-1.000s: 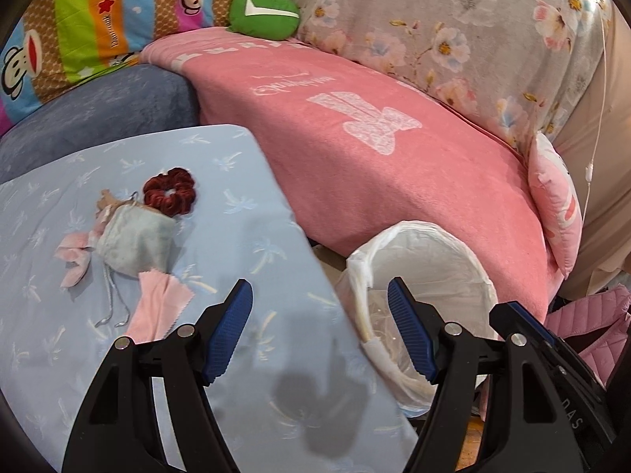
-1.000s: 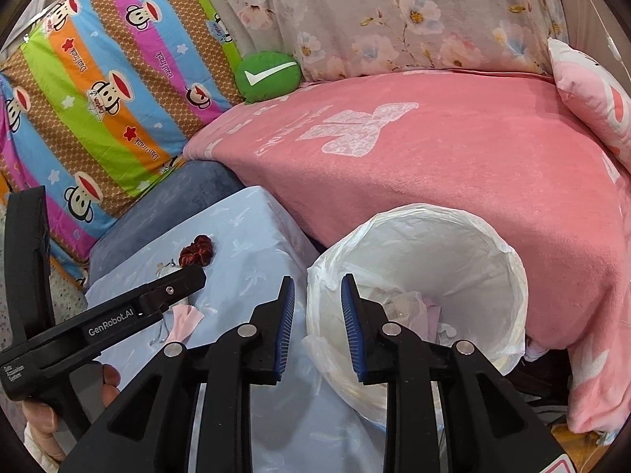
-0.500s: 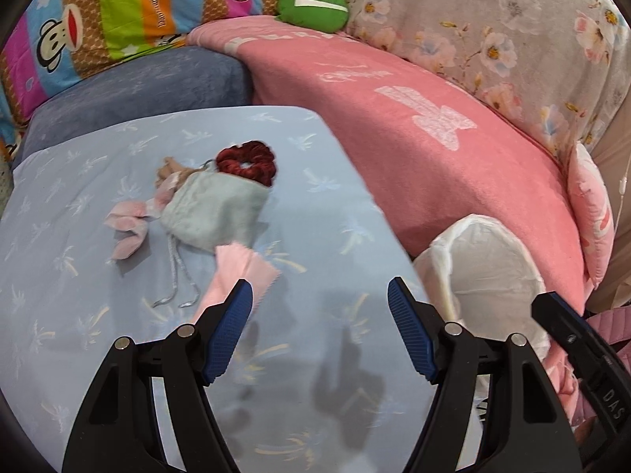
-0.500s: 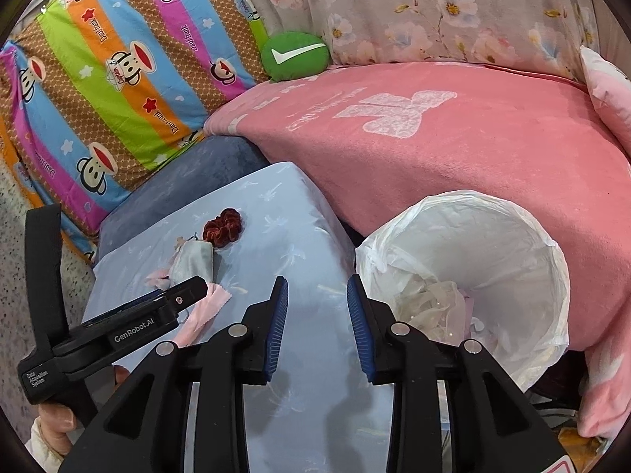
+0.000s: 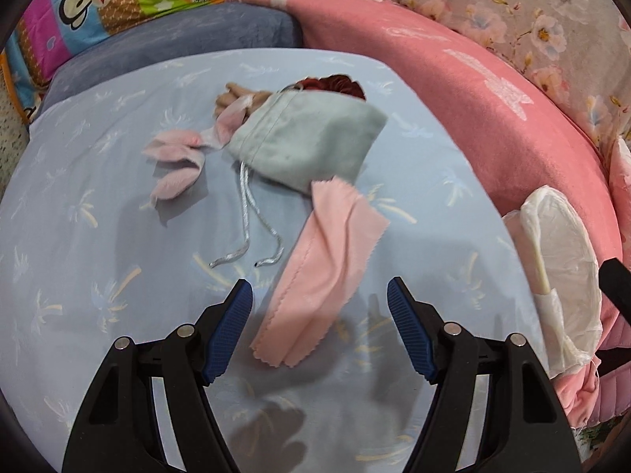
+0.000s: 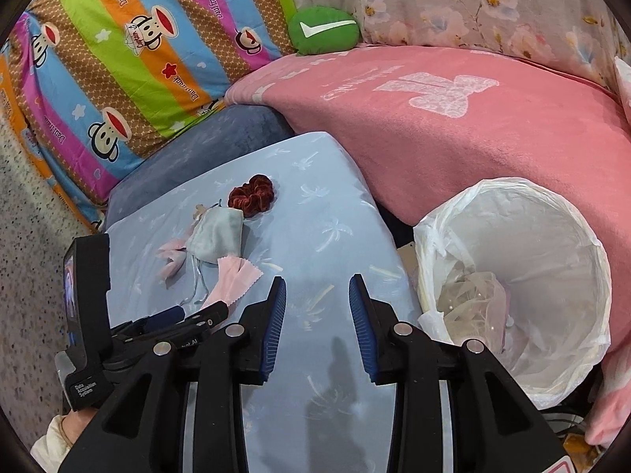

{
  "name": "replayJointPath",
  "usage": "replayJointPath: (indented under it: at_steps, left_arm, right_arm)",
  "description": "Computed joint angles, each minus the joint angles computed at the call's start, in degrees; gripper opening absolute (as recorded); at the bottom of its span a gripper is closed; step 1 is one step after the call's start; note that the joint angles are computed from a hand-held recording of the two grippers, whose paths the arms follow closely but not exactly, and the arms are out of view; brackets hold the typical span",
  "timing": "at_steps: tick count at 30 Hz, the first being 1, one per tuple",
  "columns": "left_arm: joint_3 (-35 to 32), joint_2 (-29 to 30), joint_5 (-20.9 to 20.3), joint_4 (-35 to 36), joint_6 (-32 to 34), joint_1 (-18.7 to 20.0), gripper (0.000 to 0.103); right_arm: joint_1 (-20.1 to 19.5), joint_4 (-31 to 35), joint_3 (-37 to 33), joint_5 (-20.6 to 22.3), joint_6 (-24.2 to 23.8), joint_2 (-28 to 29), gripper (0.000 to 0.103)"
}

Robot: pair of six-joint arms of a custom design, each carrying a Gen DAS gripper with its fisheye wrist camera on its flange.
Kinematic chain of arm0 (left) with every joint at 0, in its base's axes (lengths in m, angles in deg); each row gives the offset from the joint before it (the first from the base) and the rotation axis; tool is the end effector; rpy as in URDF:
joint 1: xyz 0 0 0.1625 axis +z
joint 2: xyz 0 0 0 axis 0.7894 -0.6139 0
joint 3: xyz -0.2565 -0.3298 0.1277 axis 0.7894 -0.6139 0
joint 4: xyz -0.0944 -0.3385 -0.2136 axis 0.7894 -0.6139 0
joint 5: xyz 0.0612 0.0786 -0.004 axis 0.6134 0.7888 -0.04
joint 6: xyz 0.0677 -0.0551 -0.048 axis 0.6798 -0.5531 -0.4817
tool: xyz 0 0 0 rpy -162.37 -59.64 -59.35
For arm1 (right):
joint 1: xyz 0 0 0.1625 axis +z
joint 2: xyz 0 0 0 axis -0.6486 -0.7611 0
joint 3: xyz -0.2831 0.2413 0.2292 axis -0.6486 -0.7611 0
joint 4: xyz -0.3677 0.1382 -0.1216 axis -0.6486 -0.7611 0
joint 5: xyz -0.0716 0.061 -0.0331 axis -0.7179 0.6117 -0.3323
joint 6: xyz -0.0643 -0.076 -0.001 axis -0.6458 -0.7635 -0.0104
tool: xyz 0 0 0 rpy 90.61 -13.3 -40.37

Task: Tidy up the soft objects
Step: 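Move both tools back to the pink cloth and grey-green pouch, then grasp the pink cloth with the left tool while the right grasps the grey-green pouch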

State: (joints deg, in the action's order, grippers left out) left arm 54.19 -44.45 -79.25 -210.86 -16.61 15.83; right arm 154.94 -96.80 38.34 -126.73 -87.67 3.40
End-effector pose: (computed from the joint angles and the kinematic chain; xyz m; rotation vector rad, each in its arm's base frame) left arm -0.0484 -0.6440 0.2499 0.2069 2.4686 -0.6985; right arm 0.3595 -0.6129 0.0263 0.3415 -2.4490 0.9271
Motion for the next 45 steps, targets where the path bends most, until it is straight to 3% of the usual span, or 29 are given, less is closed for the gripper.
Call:
replayJointPath:
  at_steps: [6, 8, 10, 12, 25, 38, 45]
  left_arm:
    - [0.05, -0.42, -1.32, 1.02, 0.43, 0.95, 0.048]
    - [0.18, -0.48, -1.32, 1.1, 1.38, 0.95, 0.037]
    - [0.05, -0.75, -2.12, 2.09, 1.51, 1.11, 0.014]
    - [-0.4, -1.08, -3.7, 3.5, 0.88, 1.52, 0.006]
    - [0.12, -5.57, -2.98, -0.96, 1.21, 0.65, 0.004]
    - [-6.71, -3.9, -1.32, -1.76, 2.44, 3.14, 0.004]
    - [-9.69, -2.07, -2.04, -1.83, 3.41, 3.88, 0.004]
  right_arm:
    - [0.09, 1.84, -1.72, 0.31, 0.15, 1.51, 0.033]
    - [0.14, 2.21, -2.11, 0.35, 0.12, 1.99, 0.033]
    - [0.21, 2.82, -2.6, 0.46, 0.28, 2.32, 0.033]
    - [0.34, 3.4, -3.22, 0.49, 0.29, 2.8, 0.033]
    - [0.61, 8.79, -8.99, 3.17, 0.55, 6.24, 0.033]
    - [-0.02, 19.07, -26.94, 5.0, 0.11, 15.96, 0.033]
    - [-0.85, 23.57, -36.72, 4.75, 0.6, 21.13, 0.049]
